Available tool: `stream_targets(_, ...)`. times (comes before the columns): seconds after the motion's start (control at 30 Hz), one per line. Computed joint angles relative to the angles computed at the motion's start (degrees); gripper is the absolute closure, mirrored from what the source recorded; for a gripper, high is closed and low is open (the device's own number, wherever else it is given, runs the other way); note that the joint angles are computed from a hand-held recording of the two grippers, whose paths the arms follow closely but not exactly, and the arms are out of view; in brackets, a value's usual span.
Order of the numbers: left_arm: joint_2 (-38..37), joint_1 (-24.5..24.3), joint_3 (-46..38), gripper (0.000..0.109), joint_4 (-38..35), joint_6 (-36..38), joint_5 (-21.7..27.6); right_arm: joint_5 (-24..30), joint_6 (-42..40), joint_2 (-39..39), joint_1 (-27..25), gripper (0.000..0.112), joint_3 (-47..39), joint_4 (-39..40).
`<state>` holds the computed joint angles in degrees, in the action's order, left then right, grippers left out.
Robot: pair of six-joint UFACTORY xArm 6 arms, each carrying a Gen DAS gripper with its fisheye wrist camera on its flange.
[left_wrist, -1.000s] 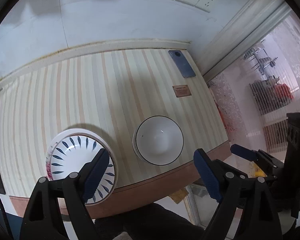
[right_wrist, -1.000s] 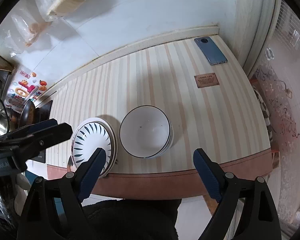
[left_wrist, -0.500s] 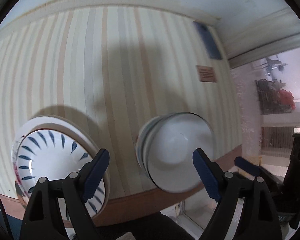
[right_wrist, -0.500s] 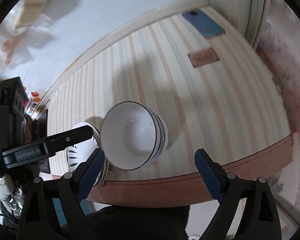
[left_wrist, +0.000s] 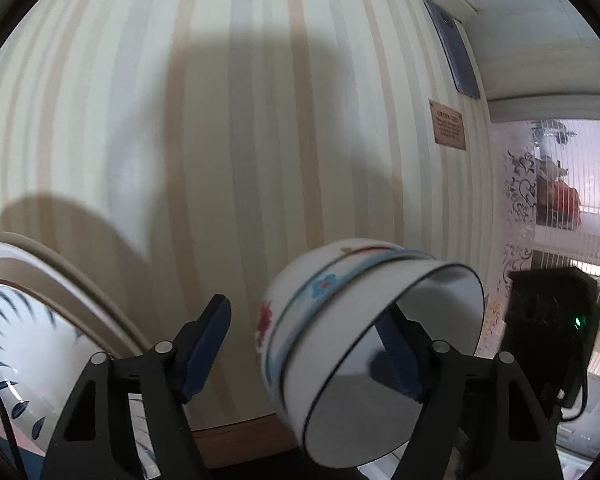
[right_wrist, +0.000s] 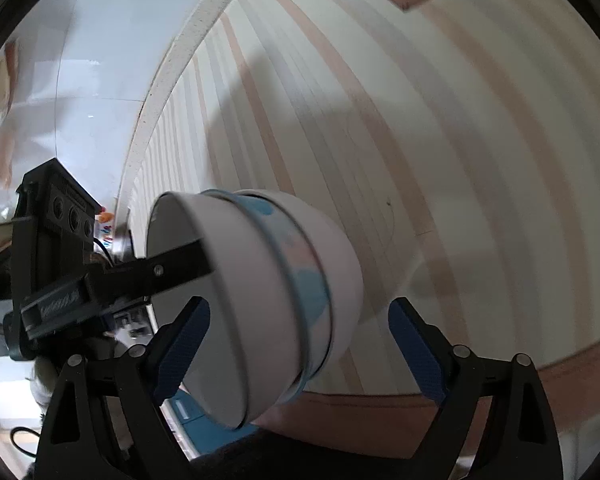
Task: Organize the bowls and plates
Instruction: 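Lift the bowl stack and carry it over the plate stack with both grippers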
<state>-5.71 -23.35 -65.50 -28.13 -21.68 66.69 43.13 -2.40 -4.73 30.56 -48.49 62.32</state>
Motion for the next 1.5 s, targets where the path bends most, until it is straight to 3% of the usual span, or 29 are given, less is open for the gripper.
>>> stream_targets(0.03,0.17,-0.39,0.28,0.055,-0.22,0.43,-0.38,-0.01,-0.9,0.67,-0.11,0.031,-0.24,1.09)
stream_targets(0.07,0.34,-0.85,0.29,0.054,0.18,0.47,-0.6,0.06,-1.15,1.39,-0.08,0.04,-0.4,1.51)
stream_targets(0.17,-0.47,-1.45,1.32,0.054,1.05,-0.26,-2.62,0.06,-4.25,3.33,0.16,0.049,-1.33,4.3)
stream_targets(0.57,-2.69,-2.17,3.53,0.056,2.9,-1.13,-5.13,-3.93,-5.79,4.6,2.09,0.05,-3.16,1.67)
stream_targets(1.03,-8.56,-0.51,5.36,0.057,4.95,-3.17,-5.94,-3.18,-5.31,4.0,2.98,0.05,-6.97,-4.55)
stream_targets(1.5,-23.95,9.9,14.02,0.058,9.0,-7.89,-1.66,2.45,-5.65,11.49,9.11,0.051,-21.03,-7.79)
